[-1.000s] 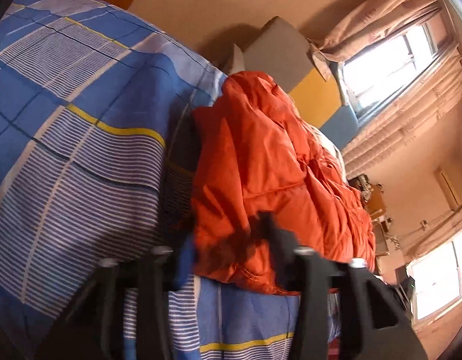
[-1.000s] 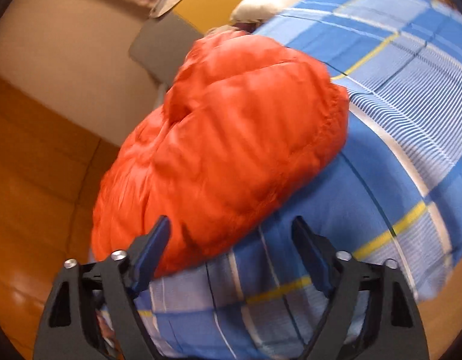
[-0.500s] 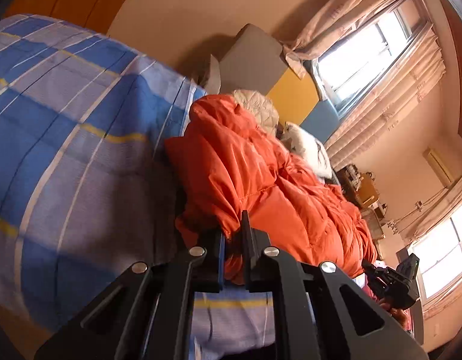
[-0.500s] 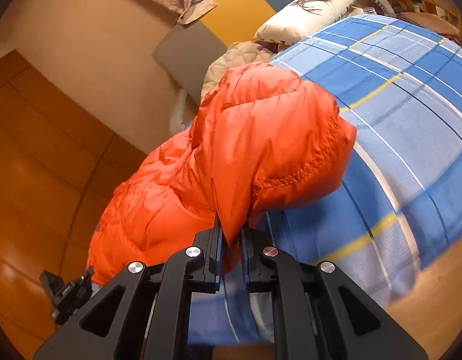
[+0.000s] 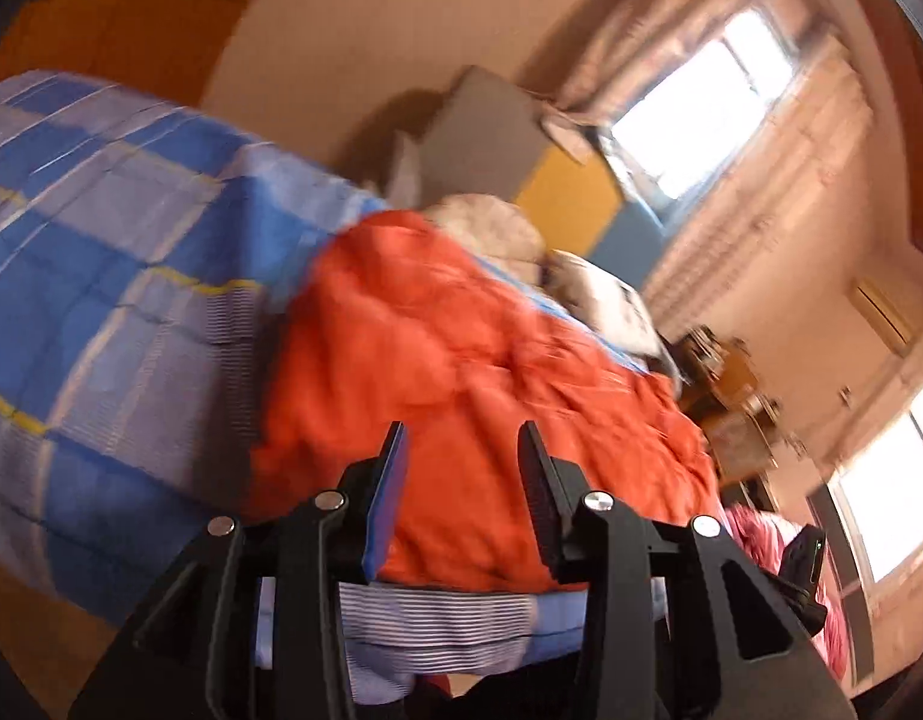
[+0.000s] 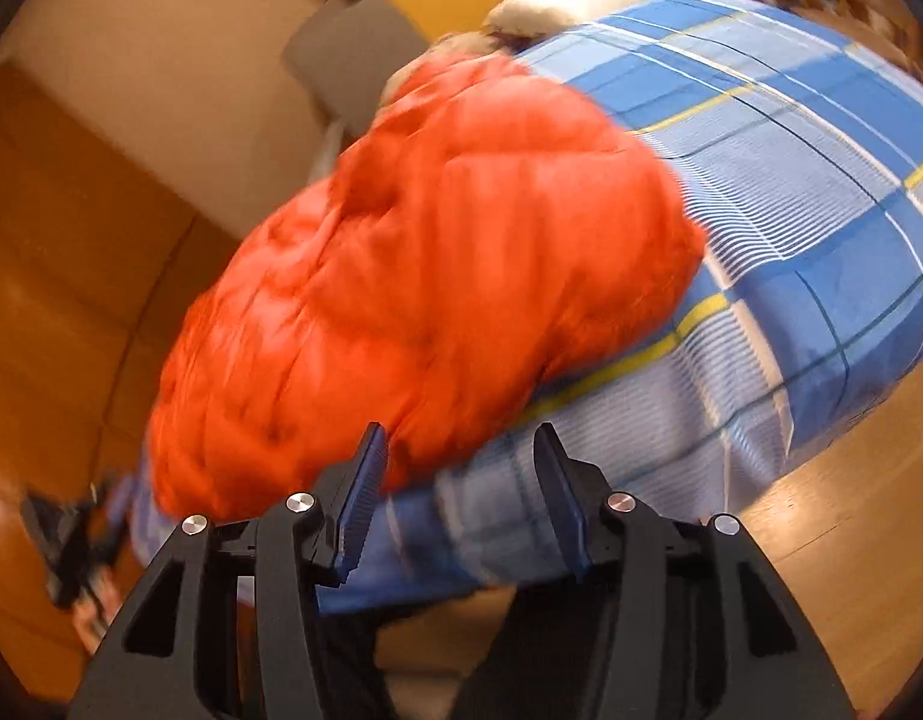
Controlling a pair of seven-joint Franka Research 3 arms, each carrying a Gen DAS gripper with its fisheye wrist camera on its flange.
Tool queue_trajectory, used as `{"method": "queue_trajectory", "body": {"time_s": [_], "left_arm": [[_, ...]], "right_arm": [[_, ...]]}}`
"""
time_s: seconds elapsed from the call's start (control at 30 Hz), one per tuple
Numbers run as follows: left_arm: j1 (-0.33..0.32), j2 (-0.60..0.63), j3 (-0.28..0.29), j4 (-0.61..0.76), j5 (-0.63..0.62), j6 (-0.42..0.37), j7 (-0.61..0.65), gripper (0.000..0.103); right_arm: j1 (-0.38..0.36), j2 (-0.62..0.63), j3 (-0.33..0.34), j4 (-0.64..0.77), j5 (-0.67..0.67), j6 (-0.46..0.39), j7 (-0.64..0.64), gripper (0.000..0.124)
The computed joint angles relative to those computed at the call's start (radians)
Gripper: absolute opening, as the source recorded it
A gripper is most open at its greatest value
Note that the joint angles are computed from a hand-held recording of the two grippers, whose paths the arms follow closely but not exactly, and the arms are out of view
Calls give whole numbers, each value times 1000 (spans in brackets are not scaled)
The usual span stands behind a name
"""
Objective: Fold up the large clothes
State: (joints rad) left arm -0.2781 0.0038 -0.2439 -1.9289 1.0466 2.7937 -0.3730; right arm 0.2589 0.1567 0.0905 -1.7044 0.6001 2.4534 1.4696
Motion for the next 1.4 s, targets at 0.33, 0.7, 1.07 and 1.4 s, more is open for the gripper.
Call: {"method": "queue_trajectory", "body": {"time_s": [0.33, 0.7, 1.07, 1.4], "left_arm": [[-66, 279, 7, 314, -284, 5, 413, 38], [-128, 316, 122, 317, -334, 154, 447, 49], [-98, 452, 75, 472, -589, 29, 750, 30], [94, 494, -182, 568, -857, -107, 1492, 63]], "right_arm": [[62, 148, 52, 239, 46, 13, -123, 50], [60, 218, 55, 287, -38, -23, -29, 50], [62, 273, 62, 321, -54, -19, -27, 50], [-23, 86, 52, 127, 132, -55, -99, 72]]}}
